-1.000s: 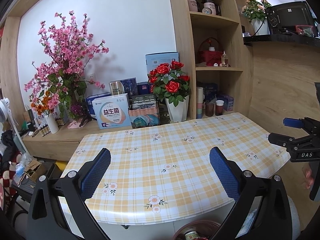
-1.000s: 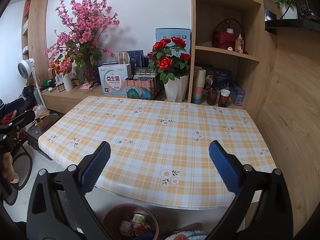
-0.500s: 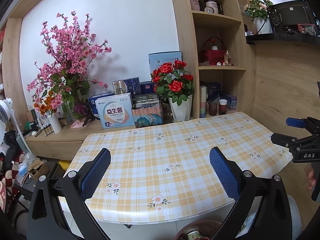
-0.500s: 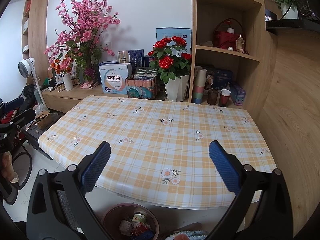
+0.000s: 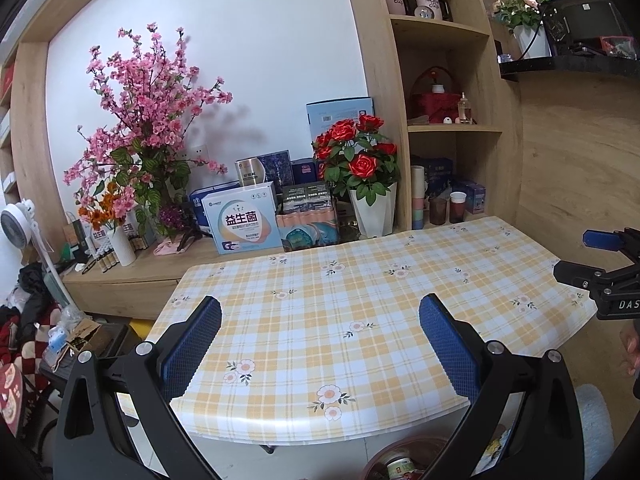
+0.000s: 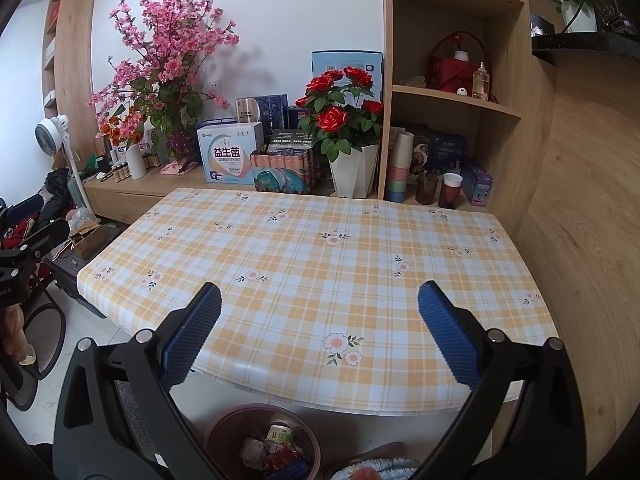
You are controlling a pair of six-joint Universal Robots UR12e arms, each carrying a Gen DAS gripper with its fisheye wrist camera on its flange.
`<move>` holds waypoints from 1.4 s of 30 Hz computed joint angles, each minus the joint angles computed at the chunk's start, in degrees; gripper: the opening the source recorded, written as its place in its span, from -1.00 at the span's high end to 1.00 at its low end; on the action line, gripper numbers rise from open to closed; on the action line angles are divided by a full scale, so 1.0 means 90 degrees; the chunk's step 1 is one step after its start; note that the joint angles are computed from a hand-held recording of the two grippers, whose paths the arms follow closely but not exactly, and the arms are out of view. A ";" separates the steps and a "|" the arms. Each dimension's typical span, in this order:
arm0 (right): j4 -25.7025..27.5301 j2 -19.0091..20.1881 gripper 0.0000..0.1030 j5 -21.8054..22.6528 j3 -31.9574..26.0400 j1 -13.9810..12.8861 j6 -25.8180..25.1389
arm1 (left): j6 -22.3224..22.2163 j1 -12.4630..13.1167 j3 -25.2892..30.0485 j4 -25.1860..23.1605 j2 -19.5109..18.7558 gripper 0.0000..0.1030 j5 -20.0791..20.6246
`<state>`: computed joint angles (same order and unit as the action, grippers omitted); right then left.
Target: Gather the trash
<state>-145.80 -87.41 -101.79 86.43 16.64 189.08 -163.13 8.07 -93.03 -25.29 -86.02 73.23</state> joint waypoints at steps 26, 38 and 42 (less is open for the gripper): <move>0.0195 0.0076 -0.89 0.0119 -0.0089 0.0022 -0.0015 | 0.0083 0.0010 -0.0043 -0.0006 0.0001 -0.88 0.0268; 0.0183 0.0086 -0.89 0.0104 -0.0093 0.0039 0.0007 | 0.0059 0.0065 -0.0083 0.0019 0.0014 -0.88 0.0244; 0.0187 0.0089 -0.89 0.0093 -0.0094 0.0040 0.0003 | 0.0055 0.0040 -0.0068 0.0019 0.0002 -0.88 0.0302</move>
<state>-144.11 -86.61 -100.96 85.58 17.00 189.11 -162.63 8.43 -93.64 -25.12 -86.00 75.95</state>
